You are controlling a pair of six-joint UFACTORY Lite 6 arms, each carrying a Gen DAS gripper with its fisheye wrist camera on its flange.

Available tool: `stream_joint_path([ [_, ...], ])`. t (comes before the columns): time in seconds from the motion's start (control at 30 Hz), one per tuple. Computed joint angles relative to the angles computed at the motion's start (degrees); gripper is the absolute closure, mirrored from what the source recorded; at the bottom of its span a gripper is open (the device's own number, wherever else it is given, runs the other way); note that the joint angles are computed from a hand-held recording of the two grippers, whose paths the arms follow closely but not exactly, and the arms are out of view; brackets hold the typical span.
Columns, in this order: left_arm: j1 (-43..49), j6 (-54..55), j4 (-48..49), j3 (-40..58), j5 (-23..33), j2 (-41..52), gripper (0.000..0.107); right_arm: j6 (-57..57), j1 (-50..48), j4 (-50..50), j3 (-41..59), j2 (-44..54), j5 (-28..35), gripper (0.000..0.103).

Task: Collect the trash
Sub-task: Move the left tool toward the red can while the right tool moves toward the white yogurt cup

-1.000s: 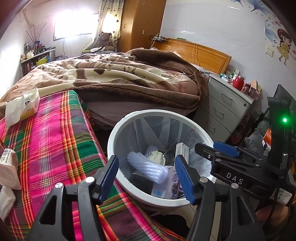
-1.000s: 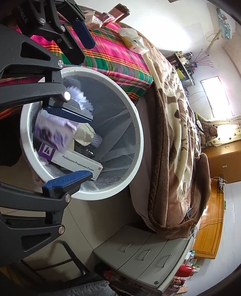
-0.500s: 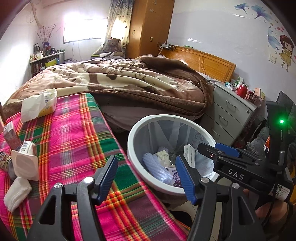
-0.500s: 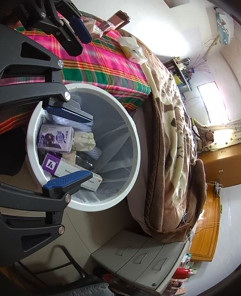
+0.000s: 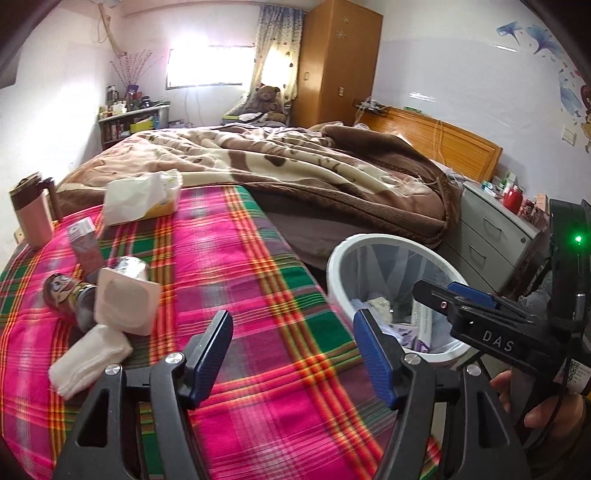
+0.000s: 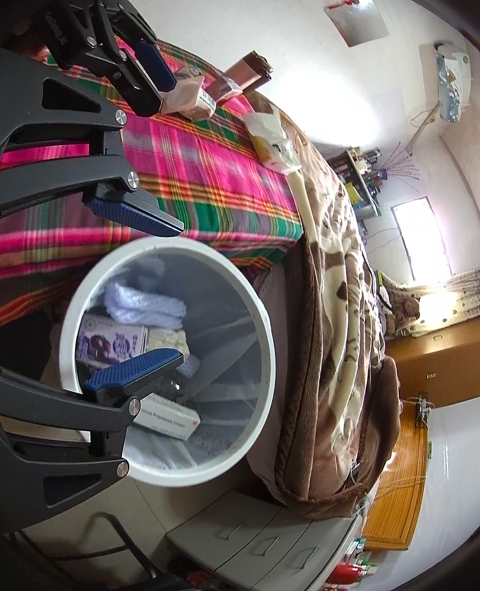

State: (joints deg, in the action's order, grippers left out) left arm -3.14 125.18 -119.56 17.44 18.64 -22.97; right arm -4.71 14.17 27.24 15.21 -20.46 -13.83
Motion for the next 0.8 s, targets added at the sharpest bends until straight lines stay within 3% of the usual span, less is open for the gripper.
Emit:
stream_joint_path([
  [0.33,20.34,-5.85,14.56,-0.37,9.04,1.59,0.036,-1.7,8.88,5.37,5.19,7.8,-3.79,0.038],
  [0.8,37.39,-1.23,16.78,6.52,14.25,14.11,0.034,1.53,16.49,3.0,17.4,21.74,-4.07,0.037],
])
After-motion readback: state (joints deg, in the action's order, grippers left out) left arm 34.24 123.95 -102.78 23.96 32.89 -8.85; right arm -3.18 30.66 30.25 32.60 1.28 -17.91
